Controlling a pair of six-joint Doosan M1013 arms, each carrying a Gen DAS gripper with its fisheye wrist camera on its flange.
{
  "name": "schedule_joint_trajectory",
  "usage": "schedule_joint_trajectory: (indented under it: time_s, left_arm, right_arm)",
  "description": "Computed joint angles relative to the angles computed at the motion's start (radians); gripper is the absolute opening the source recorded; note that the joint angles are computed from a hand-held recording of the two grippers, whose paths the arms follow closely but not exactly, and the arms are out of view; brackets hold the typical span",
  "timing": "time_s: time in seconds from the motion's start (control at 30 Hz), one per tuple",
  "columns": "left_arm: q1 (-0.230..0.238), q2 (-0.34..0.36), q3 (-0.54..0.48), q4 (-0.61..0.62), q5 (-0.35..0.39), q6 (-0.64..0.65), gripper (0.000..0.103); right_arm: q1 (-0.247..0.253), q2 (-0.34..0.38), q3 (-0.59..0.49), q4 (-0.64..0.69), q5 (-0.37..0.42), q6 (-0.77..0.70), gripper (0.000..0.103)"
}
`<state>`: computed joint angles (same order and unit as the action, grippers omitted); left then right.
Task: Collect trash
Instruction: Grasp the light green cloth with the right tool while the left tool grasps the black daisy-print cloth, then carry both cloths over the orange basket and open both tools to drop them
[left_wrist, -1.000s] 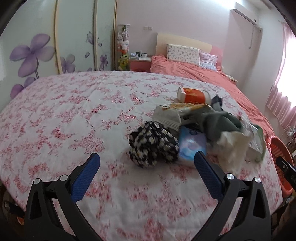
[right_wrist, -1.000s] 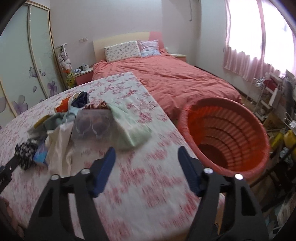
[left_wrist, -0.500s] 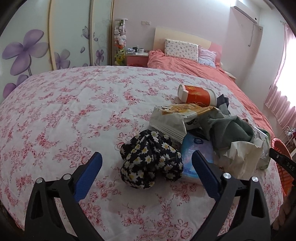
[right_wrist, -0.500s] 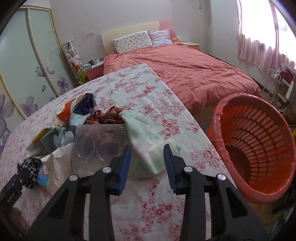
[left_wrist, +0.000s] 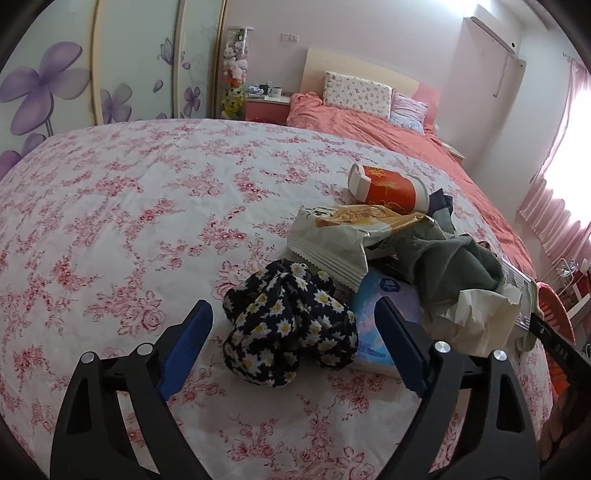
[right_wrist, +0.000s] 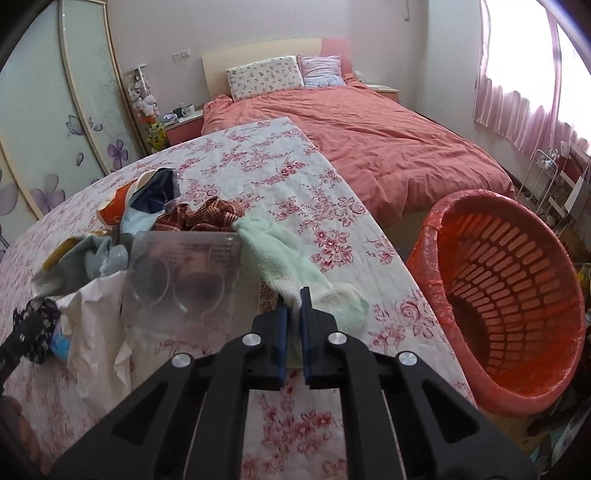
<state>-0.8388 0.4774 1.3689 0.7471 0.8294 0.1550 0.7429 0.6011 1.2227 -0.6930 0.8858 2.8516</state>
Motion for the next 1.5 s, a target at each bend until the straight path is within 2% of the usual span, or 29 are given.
schedule_joint_trajectory:
  time_s: [0.07,0.1,0.17,0.27,0.3,0.33,0.4,0.5,0.93,1.1,1.23,1.37,1.5]
  left_arm:
    - [0.006,0.005,-0.005,-0.028,-0.001,0.018,0.083]
    - [0.010,0.003,-0.002,-0.048,-0.013,0.025,0.073]
    - [0.017,-0.009,0.018,-0.077,-0.047,0.015,0.072]
    - [0.015,-0.022,0.040,-0.056,-0.047,-0.015,0.069]
    - [0.016,-0.025,0.044,-0.054,-0.049,-0.015,0.060]
    - [0.018,-0.026,0.047,-0.064,-0.056,-0.003,0.045]
    - [0.023,-0.028,0.050,-0.094,-0.077,0.030,0.030]
    - [0.016,-0.034,0.058,-0.074,-0.088,0.034,0.020]
    - [-0.040,-0.091,0.069,0.088,-0.119,-0.038,0.019]
    - [-0.063,-0.088,0.035,0.105,-0.170,-0.011,0.019]
    - [-0.072,-0.054,-0.029,0.027,-0.239,0.103,0.019]
    - [-0.078,0.003,-0.119,-0.127,-0.303,0.292,0.019]
    - [-0.088,0.071,-0.217,-0.286,-0.327,0.502,0.019]
  right_arm:
    - [0.001,-0.006,0.009,-0.003,-0.001,0.008,0.007]
    - [0.002,-0.009,0.014,-0.005,-0.002,0.013,0.007]
    - [0.004,-0.018,0.024,-0.014,-0.003,0.027,0.007]
    - [0.008,-0.029,0.037,-0.035,-0.002,0.042,0.007]
    - [0.010,-0.032,0.039,-0.040,-0.002,0.046,0.007]
    - [0.011,-0.036,0.044,-0.047,-0.003,0.053,0.007]
    - [0.014,-0.041,0.049,-0.055,-0.004,0.061,0.007]
    - [0.021,-0.055,0.063,-0.074,-0.008,0.082,0.007]
    - [0.049,-0.137,0.146,-0.215,-0.017,0.221,0.007]
    - [0.051,-0.171,0.185,-0.268,-0.016,0.286,0.007]
    - [0.047,-0.204,0.225,-0.326,0.004,0.369,0.007]
    - [0.036,-0.230,0.258,-0.360,0.038,0.427,0.007]
    - [0.017,-0.253,0.292,-0.379,0.067,0.479,0.007]
